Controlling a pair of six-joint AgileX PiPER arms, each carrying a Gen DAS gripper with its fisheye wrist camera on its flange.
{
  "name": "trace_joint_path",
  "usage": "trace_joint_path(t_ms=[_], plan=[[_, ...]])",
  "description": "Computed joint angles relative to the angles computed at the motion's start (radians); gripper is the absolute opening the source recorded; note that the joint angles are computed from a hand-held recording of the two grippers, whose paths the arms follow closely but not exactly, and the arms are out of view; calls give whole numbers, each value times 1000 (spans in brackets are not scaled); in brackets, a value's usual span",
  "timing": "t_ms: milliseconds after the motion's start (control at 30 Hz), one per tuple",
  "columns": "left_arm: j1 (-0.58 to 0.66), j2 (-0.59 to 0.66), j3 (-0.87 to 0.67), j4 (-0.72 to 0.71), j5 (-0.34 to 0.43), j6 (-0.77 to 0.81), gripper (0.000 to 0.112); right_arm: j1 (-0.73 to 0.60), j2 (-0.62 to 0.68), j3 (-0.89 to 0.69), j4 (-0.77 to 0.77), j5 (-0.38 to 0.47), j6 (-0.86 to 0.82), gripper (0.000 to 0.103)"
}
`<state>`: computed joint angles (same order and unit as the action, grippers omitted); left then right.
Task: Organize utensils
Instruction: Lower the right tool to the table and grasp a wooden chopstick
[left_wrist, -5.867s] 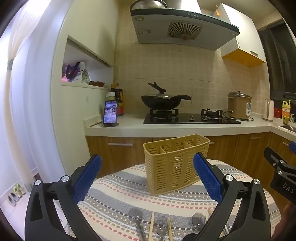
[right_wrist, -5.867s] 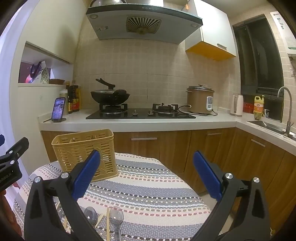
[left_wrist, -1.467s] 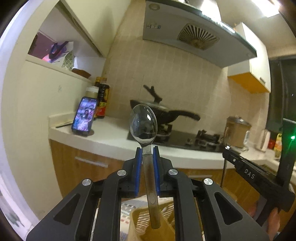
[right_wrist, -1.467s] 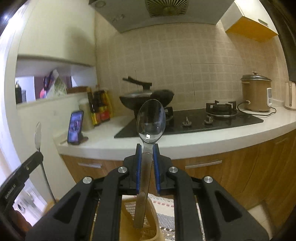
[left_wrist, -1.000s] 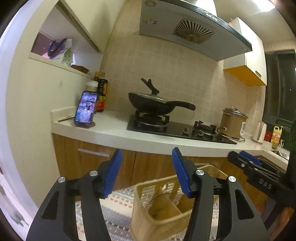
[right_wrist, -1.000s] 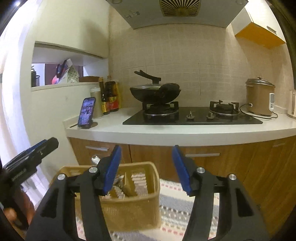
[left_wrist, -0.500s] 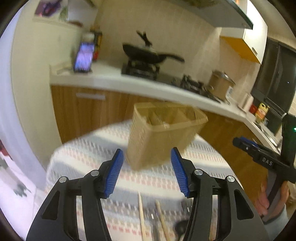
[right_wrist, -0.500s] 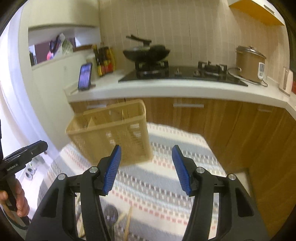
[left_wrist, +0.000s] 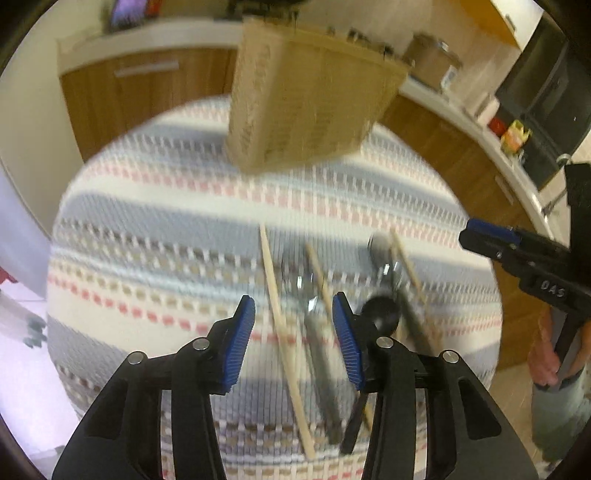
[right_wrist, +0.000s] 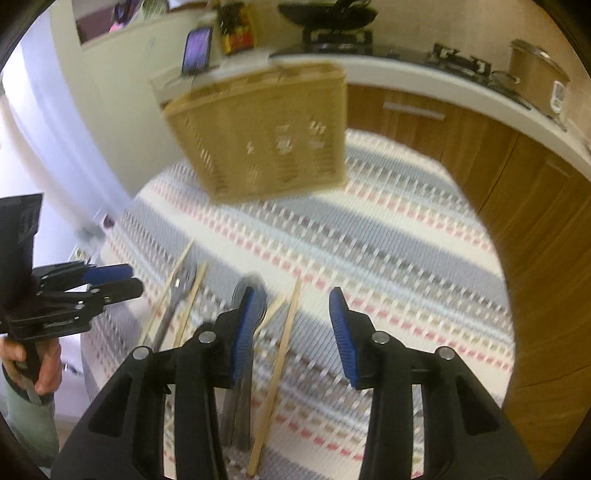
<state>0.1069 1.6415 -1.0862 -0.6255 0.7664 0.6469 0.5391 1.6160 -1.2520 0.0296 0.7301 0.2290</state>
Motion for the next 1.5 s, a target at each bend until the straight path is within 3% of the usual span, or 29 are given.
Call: trace_joint_path(t_ms=[167,333,567,733,867,1067,1300,1500], plan=[[-65,34,24,118,-74,-78,31,15,9,29,-55,-11,55,34],[-76,98,-47,161,-82,-166,25,-7,17,46,-27,-15,35,34],[-105,215,-244,264,2,-269,25,-18,79,-2,23,25,-26,34],[-134,263,-335,346,47,-298,18,-61,141,-67,126,113,-117,34],[-109,287,-370,303,90,-266,16,-110,211,-138,261,192,-204,28],[-97,295,-391,312,133,-242,16,-30,277,-238,106,244,-92,10],[-108,370,-533,353,263,-259,16,18,348,-353,25,338,-63,6],[-164,348,-498,448,195,-336,10,54,366,-380,6,337,-44,5]])
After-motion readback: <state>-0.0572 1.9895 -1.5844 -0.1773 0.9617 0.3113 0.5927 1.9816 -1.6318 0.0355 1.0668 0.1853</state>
